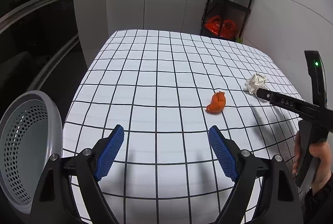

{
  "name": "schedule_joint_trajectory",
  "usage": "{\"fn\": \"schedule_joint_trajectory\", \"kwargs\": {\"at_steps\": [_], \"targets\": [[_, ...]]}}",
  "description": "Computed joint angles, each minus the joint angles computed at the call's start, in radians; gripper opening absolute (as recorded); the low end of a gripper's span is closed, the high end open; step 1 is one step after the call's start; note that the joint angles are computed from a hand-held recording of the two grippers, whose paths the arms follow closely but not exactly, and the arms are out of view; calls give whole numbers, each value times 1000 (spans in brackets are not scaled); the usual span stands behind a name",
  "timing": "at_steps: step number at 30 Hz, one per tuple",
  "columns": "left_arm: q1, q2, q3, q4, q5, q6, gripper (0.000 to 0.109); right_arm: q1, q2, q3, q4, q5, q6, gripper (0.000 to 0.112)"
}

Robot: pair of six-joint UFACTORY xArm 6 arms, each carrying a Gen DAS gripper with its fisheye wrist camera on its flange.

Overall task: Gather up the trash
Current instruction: 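Grasp the crumpled white paper with the right tool while the left tool grasps the orange peel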

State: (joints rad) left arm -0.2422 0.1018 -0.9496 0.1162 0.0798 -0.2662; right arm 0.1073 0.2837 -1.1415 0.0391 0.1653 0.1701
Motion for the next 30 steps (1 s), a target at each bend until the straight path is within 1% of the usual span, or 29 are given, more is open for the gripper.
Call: {"fn": "schedule_joint_trajectory", "kwargs": {"at_steps": [2, 3, 5, 9, 11, 13, 14, 15, 16, 17, 19, 20, 21, 24, 26, 28, 29, 30], "targets": [[2, 5, -5, 25, 5, -16, 82, 3, 35, -48, 63, 33, -58, 81], [1, 7, -6, 12, 8, -3, 82, 2, 55, -73, 44, 48, -46, 81], [-2, 11, -9, -19, 14, 25, 82, 0, 77, -99, -48, 55, 29, 81], [5, 11, -6, 24, 14, -9, 82, -1, 113, -139, -10, 59, -6, 81], [9, 11, -3, 41, 13, -24, 82, -6, 121, -145, -46, 52, 27, 79], [12, 11, -1, 44, 15, -26, 82, -10, 122, -144, -47, 57, 21, 60], [13, 11, 1, 49, 16, -28, 82, -11, 124, -150, -55, 73, 23, 42], [14, 11, 3, 50, 14, -26, 82, -16, 127, -152, -76, 74, 35, 33], [14, 11, 5, 55, 14, -30, 82, -16, 123, -145, -67, 67, 24, 28], [14, 10, 6, 69, 14, -42, 82, -14, 116, -135, -32, 65, -5, 21], [17, 7, 10, 113, 11, -78, 82, -11, 92, -102, 50, 47, -70, 20], [16, 4, 12, 125, 11, -89, 82, -10, 78, -86, 66, 41, -83, 17], [14, 5, 10, 112, 10, -78, 82, -9, 64, -70, 84, 38, -98, 15], [5, 11, -4, 155, 7, -117, 83, 0, -4, -1, 195, 22, -177, 14], [2, 20, -23, 254, 13, -205, 85, 5, -46, 34, 269, 12, -233, 14], [-5, 34, -43, 314, 21, -256, 86, 13, -96, 73, 361, -2, -309, 14], [-13, 48, -60, 313, 29, -257, 87, 15, -115, 87, 390, -8, -336, 14], [-23, 63, -78, 278, 38, -226, 87, 17, -136, 102, 415, -12, -361, 14]]}}
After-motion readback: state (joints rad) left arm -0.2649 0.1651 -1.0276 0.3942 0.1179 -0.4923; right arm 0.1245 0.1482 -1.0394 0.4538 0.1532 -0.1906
